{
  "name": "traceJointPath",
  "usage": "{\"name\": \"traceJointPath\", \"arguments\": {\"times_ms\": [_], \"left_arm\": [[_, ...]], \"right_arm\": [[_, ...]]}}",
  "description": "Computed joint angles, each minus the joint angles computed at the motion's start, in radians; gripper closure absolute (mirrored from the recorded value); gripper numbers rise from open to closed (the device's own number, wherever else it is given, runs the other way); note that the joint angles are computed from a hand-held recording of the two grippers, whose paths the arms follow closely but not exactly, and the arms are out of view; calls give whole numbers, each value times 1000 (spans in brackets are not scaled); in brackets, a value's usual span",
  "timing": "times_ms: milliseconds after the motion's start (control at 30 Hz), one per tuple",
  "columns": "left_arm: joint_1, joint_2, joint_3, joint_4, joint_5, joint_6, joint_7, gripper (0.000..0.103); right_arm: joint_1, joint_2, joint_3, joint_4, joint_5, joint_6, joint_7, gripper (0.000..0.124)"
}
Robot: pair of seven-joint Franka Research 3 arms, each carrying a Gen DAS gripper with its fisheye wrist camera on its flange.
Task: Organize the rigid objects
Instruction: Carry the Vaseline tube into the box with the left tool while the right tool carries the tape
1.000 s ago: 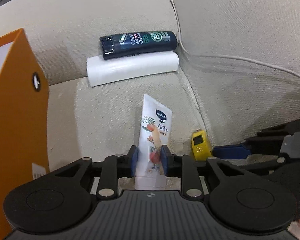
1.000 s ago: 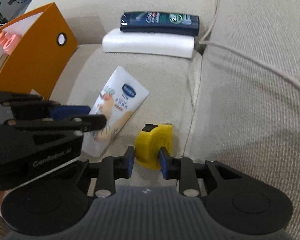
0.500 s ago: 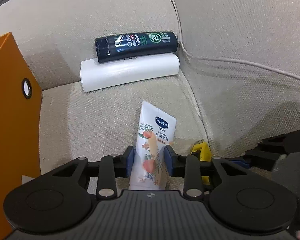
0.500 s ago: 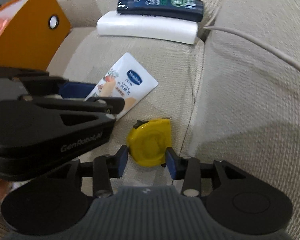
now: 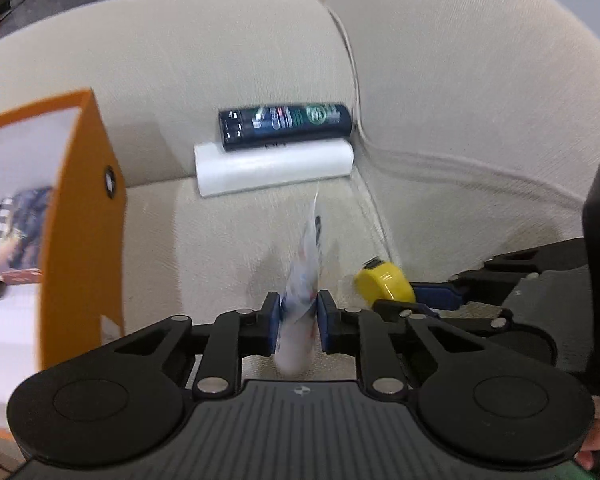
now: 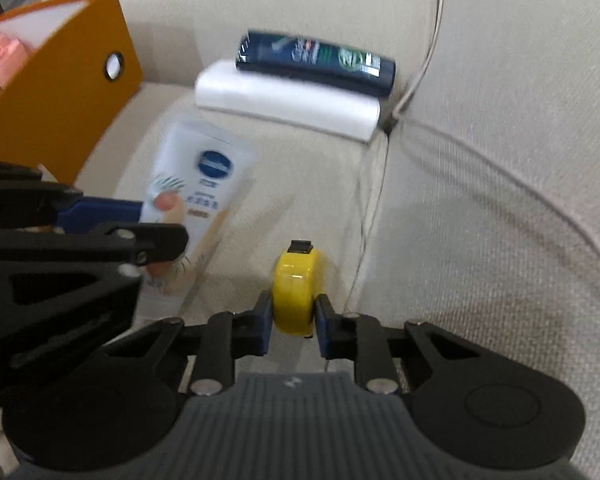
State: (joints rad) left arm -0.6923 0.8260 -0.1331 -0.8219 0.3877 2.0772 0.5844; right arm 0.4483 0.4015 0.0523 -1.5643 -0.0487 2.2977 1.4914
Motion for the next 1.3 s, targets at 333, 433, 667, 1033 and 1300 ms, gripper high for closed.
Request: {"name": "traceJointPath", "arguments": {"times_ms": [333,433,667,1033,1300], "left_arm": [[34,-285,0,-362,127,192,-174,83],[61,-376,-12,-468,167,232,-233,83],[173,-580,-52,-714,216,333,-304,83],[390,-575,-122,-866,-122,478,-27,83],[461,-431,-175,-732,-393,345,368,83]], "right_arm": [[-31,-113,49,-100,137,144,-82,106],[-44,-139,71,-115,215,159,-137,106],[-30,-174,81,-140,282,211,-185,106],[41,-55,101,54,291,172,-89,106],[97,62,79,250,196,89,-40,106]]}}
